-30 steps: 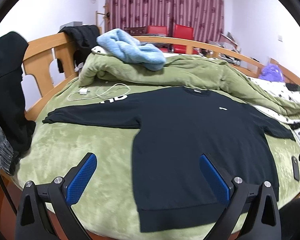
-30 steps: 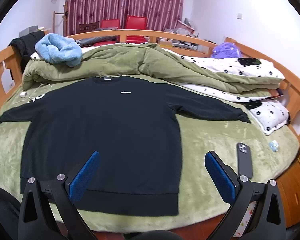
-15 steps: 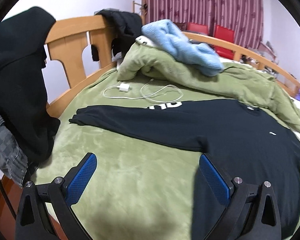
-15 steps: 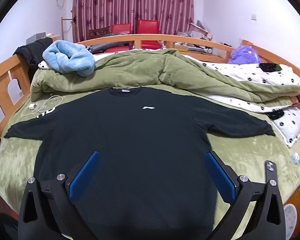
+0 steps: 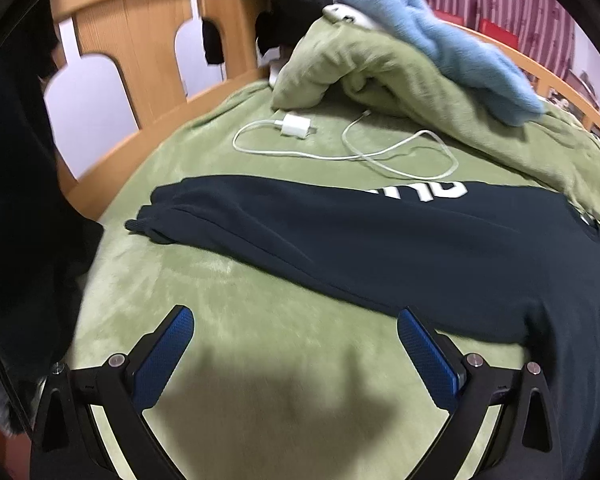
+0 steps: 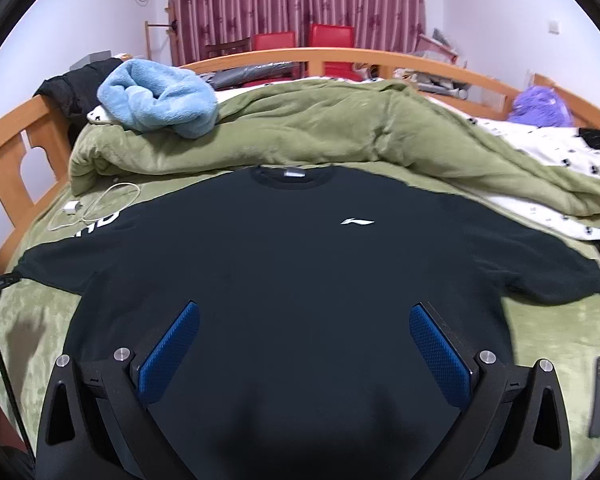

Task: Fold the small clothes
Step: 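Move the left tool to the sweatshirt sleeve cuff and close on it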

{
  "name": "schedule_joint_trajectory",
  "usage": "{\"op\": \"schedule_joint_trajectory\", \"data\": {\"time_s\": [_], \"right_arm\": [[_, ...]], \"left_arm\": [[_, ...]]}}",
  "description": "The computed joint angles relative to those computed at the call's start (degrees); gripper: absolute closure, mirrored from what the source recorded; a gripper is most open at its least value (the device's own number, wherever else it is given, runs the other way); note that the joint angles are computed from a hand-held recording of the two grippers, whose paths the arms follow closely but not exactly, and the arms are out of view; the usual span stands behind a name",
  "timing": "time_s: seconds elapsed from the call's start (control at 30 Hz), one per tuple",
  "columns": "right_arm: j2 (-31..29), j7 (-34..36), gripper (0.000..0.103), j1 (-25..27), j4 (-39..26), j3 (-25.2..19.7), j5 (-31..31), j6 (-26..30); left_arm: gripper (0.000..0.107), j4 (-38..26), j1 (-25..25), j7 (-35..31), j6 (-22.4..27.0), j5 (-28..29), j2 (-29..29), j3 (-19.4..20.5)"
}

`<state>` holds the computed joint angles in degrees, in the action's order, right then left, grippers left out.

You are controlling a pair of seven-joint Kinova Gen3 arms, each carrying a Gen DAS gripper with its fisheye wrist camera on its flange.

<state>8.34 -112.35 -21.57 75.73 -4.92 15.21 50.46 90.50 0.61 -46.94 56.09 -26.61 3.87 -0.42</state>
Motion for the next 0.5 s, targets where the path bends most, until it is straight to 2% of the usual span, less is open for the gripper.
{"op": "schedule_joint_trajectory", "data": {"time_s": [0.2,0.3,0.4,0.47,0.5], "right_arm": [[4.7,-2.8,0.000,-2.0,-2.3,1.0,2.9,-0.1],[6.1,-3.4,0.001,-1.9,-2.9,1.4,1.7,-0.6],[7.3,-2.7,0.003,-1.1,-3.4,1.5,-0.7,-1.4],[8.3,-2.0,0.004,-1.0,-4.4,1.7,-1.5,-0.7],[8.8,-1.7,0.004,-1.0,-4.9,1.8,-1.7,-0.2]], "left_arm": [[0.007,-1.6,-4.4,-3.8,-4.9,4.6,5.2,-3.0],[0.012,-2.9,-7.4,-7.6,-6.9,10.1,7.7,-3.7],[0.022,-3.9,-9.8,-10.5,-8.1,15.3,9.9,-4.1],[0.032,-3.8,-10.0,-10.0,-9.1,16.6,11.0,-4.7],[0.033,-3.3,-9.7,-8.8,-10.1,16.5,11.1,-5.2]]}}
